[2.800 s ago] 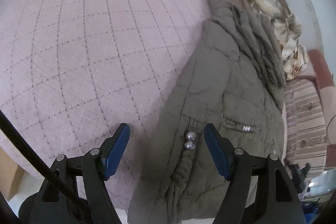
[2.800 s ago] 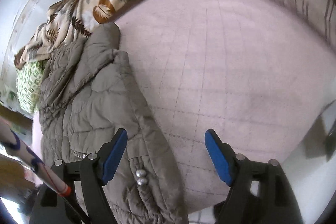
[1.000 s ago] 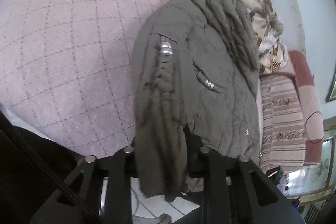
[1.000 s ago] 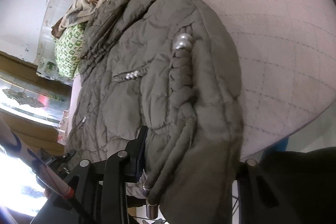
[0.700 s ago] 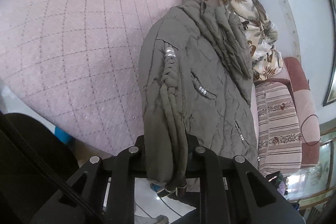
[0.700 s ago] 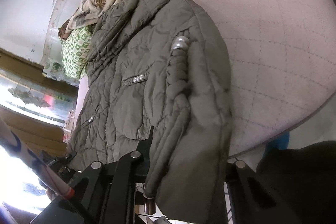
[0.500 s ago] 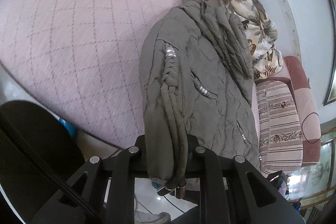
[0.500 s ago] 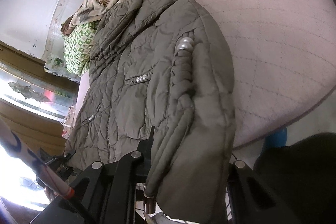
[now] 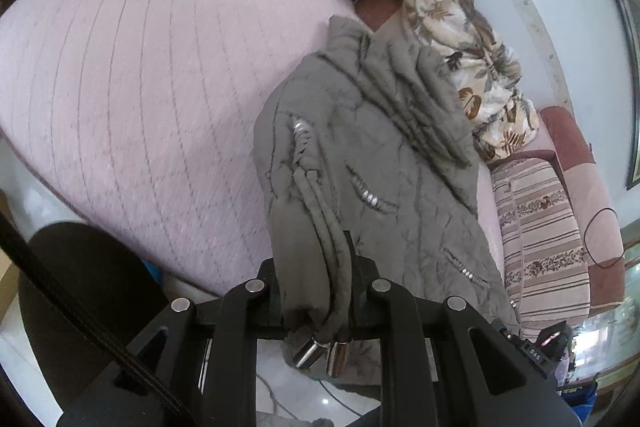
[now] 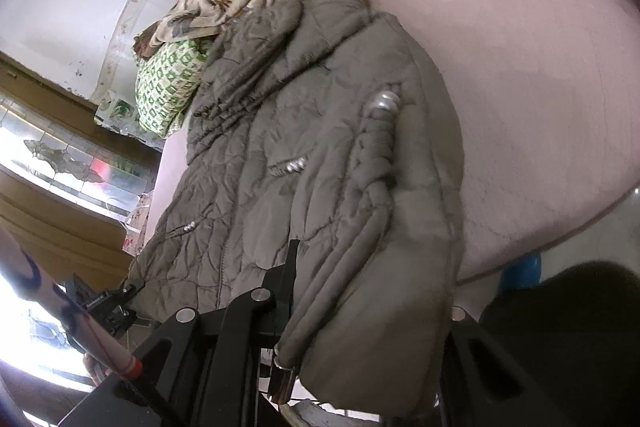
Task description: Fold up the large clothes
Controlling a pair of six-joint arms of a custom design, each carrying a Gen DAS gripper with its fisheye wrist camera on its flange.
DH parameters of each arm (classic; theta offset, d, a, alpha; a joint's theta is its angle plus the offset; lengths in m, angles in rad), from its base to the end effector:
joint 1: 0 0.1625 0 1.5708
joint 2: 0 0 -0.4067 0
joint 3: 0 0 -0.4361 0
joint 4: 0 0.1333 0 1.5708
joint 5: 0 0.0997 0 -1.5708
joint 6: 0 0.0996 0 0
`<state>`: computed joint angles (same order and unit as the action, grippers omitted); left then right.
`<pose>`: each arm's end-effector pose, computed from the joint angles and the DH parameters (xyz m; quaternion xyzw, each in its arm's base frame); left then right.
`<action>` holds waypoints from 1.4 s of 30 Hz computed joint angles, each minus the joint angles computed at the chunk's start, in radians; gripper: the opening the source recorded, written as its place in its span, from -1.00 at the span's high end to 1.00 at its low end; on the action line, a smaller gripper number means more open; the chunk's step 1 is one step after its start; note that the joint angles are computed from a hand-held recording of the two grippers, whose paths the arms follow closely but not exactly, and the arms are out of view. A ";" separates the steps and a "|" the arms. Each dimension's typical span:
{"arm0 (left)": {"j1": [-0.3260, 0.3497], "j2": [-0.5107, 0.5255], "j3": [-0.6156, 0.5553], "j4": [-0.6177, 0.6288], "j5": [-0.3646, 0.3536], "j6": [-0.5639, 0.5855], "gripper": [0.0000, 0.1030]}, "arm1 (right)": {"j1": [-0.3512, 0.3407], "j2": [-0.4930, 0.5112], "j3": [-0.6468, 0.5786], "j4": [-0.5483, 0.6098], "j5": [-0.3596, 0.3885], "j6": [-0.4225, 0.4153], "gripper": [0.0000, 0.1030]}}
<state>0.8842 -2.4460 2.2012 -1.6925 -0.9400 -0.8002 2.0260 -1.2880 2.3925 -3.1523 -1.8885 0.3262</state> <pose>0.0010 -0.3018 0.4895 -0.1095 0.9300 -0.3340 0.1073 0.2859 -0.3517 0.1252 0.0245 -0.9599 0.2742 0.0533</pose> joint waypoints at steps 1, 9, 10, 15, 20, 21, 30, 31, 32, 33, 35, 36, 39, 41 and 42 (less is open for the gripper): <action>-0.005 0.008 -0.007 -0.009 0.004 0.001 0.66 | 0.011 0.003 -0.015 0.008 -0.006 -0.004 0.65; -0.057 0.081 -0.058 -0.080 0.061 0.034 0.66 | 0.086 0.034 -0.141 0.071 -0.063 -0.038 0.65; -0.068 0.094 -0.067 -0.084 0.075 0.040 0.66 | 0.091 0.034 -0.150 0.075 -0.066 -0.044 0.65; -0.094 0.165 -0.108 -0.111 0.126 0.076 0.66 | 0.121 0.068 -0.231 0.096 -0.097 -0.069 0.65; -0.085 0.222 -0.141 -0.152 0.148 0.111 0.66 | 0.139 0.105 -0.300 0.113 -0.119 -0.081 0.65; -0.080 0.233 -0.148 -0.165 0.150 0.121 0.66 | 0.142 0.112 -0.314 0.118 -0.123 -0.086 0.65; -0.038 0.351 -0.222 -0.246 0.178 0.190 0.67 | 0.137 0.141 -0.400 0.153 -0.136 -0.110 0.65; -0.037 0.363 -0.231 -0.252 0.183 0.196 0.67 | 0.136 0.145 -0.409 0.156 -0.137 -0.113 0.65; -0.035 0.376 -0.240 -0.258 0.186 0.203 0.68 | 0.134 0.149 -0.419 0.159 -0.139 -0.116 0.65; -0.032 0.390 -0.249 -0.266 0.189 0.210 0.67 | 0.132 0.153 -0.430 0.163 -0.139 -0.119 0.65; -0.027 0.418 -0.269 -0.280 0.196 0.225 0.68 | 0.130 0.165 -0.454 0.172 -0.141 -0.123 0.65; -0.025 0.430 -0.277 -0.286 0.199 0.231 0.68 | 0.128 0.170 -0.467 0.178 -0.142 -0.126 0.65; -0.014 0.479 -0.311 -0.312 0.213 0.258 0.67 | 0.124 0.186 -0.509 0.202 -0.146 -0.135 0.65; -0.006 0.510 -0.336 -0.328 0.221 0.274 0.67 | 0.121 0.200 -0.542 0.219 -0.152 -0.144 0.65; -0.001 0.530 -0.351 -0.341 0.224 0.285 0.67 | 0.119 0.205 -0.556 0.225 -0.153 -0.149 0.65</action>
<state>0.8829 -1.9165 1.8500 -2.0336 -0.7160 -0.5153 2.1454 -1.0826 1.8368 -2.9269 -2.0418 0.1773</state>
